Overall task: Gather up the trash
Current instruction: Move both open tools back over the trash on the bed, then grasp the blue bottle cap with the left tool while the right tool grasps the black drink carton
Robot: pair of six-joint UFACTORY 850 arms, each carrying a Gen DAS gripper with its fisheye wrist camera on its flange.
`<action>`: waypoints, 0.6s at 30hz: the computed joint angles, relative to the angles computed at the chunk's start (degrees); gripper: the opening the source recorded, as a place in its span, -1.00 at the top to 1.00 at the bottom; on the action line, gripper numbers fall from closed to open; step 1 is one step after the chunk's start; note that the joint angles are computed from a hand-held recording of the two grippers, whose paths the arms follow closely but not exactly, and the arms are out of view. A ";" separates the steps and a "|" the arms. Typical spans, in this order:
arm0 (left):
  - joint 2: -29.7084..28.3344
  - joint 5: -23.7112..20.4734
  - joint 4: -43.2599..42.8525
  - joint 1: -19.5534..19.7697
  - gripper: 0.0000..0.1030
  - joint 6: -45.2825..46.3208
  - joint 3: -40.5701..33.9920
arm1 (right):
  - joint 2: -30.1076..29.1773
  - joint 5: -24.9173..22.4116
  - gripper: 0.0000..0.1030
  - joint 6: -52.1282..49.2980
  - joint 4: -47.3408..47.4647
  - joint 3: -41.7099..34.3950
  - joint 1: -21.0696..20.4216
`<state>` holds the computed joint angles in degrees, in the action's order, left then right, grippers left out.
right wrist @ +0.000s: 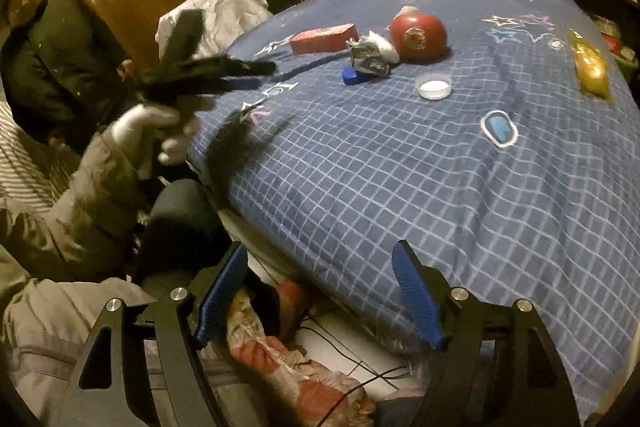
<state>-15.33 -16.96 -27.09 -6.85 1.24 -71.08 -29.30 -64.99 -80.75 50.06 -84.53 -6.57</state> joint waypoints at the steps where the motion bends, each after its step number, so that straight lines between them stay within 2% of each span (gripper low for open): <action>1: 0.39 0.42 -0.33 0.25 -0.76 -0.13 0.33 | -0.37 0.95 -0.47 0.64 0.41 -0.56 0.39; 6: 0.75 1.37 -4.40 1.94 -0.81 3.79 1.06 | -0.72 5.28 -0.47 1.77 6.14 -2.87 -0.25; 8: -0.39 1.46 -4.30 1.42 -0.81 3.99 -0.15 | -1.33 6.84 -0.47 2.58 7.92 -4.33 -0.58; 11: -1.72 1.62 -9.32 0.65 -0.81 8.93 -1.34 | -2.20 8.78 -0.47 4.70 8.75 -5.83 -0.39; 14: -5.15 -0.18 -7.01 -1.27 -0.81 9.10 -4.99 | -3.44 11.03 -0.47 6.24 7.95 -7.12 0.47; 16: -7.31 -1.67 -1.16 -2.08 -0.81 4.43 -7.35 | -4.20 10.85 -0.47 7.22 8.77 -7.54 0.67; 18: -9.77 -3.11 0.14 -2.68 -0.81 4.07 -10.15 | -4.23 10.56 -0.47 6.57 9.35 -6.67 0.78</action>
